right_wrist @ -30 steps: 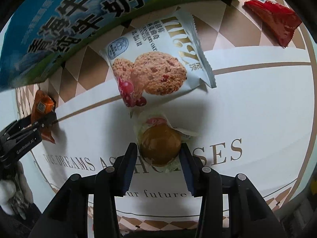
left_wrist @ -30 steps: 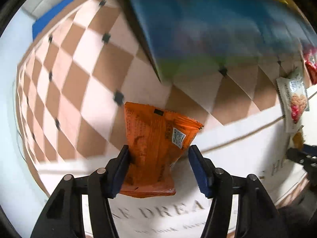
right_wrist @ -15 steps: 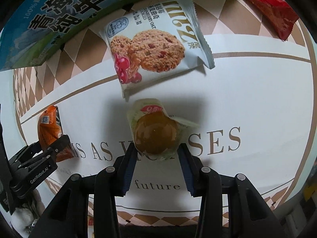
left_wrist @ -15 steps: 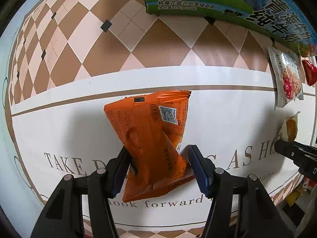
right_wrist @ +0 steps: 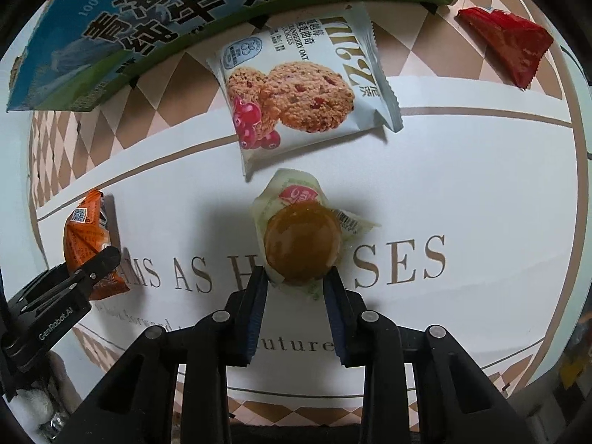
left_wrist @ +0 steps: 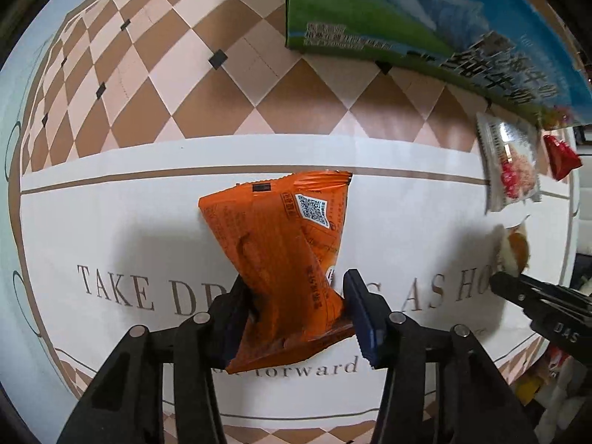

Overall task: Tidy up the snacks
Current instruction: 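Carry the orange bag and yolk pastry into the box and open both tools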

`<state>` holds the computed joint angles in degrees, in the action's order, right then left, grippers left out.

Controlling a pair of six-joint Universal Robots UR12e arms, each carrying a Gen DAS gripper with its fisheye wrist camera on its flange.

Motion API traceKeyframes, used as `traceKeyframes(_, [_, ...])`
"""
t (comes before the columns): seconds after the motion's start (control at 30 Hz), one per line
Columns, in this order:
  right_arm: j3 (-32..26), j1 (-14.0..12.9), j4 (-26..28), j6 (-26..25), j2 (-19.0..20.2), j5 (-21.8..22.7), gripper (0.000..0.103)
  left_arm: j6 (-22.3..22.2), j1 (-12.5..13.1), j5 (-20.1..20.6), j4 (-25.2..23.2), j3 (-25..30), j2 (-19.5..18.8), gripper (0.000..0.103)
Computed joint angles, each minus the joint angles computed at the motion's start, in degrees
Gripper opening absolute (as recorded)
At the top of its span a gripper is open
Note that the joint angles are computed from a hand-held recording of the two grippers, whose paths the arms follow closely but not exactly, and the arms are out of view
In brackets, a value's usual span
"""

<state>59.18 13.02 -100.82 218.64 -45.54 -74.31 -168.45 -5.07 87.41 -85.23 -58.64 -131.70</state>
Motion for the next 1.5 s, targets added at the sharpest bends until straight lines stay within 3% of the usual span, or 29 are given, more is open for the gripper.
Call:
traceKeyframes(0.3, [3.91,-0.40,-5.73,2.58,-2.83,2.94,0.027,-0.06,0.33,-3.75,1.17,-1.76,3.45,0.047])
traceKeyframes(0.37, [4.52,-0.48,-6.76,2.41,-3.70,2.92,0.022,0.33,0.22,-4.63,1.86,-1.96,4.24,0.047])
traceKeyframes(0.4, [4.88,-0.51,-7.66,2.49,-4.06,3.00,0.007,0.28,0.07,-4.96,1.64,-1.49,4.35,0.047])
traceKeyframes(0.5, [3.51,-0.83,-5.99,-0.49,-3.79,2.89,0.004,1.80,-0.03,-6.04,1.75,0.01,3.93,0.047])
traceKeyframes(0.67, [5.11,-2.05,-6.24,2.50,-3.98,6.27,0.012,2.28,-1.46,-5.97,1.17,2.06,1.86,0.047])
traceKeyframes(0.7, [6.97,-2.57,-9.01,4.89,-4.78,7.54,0.022,2.32,-1.56,-5.81,1.29,2.20,1.72,0.047])
traceKeyframes(0.73, [8.45,-3.01,-10.98,5.98,-5.39,8.00,0.042,2.51,-1.53,-5.70,1.39,2.22,1.59,0.047])
traceKeyframes(0.8, [9.69,-3.47,-12.82,7.93,-5.93,7.55,0.064,2.16,-1.75,-5.74,0.91,2.63,1.15,0.047])
traceKeyframes(1.03, [6.05,-3.51,-9.72,4.96,-2.45,8.45,0.064,1.63,-2.44,-5.25,-0.03,3.29,0.05,0.047])
traceKeyframes(1.07, [5.34,-3.30,-8.86,4.42,-1.87,7.96,0.063,1.62,-2.52,-5.00,-0.18,3.36,-0.08,0.047])
traceKeyframes(1.1, [5.28,-3.02,-9.06,4.40,-1.53,7.21,0.051,1.58,-2.56,-4.80,-0.28,3.41,-0.18,0.047])
traceKeyframes(1.17, [5.90,-2.48,-11.18,4.78,-1.67,4.73,0.052,1.36,-2.63,-4.48,-0.44,3.47,-0.32,0.047])
traceKeyframes(1.23, [5.15,-1.83,-10.69,3.23,-1.71,2.17,0.040,1.04,-2.62,-4.53,-0.48,3.46,-0.33,0.047])
traceKeyframes(1.5, [7.44,-2.11,-13.02,3.64,-3.30,3.62,0.039,1.38,-2.79,-5.53,0.34,3.17,0.59,0.047])
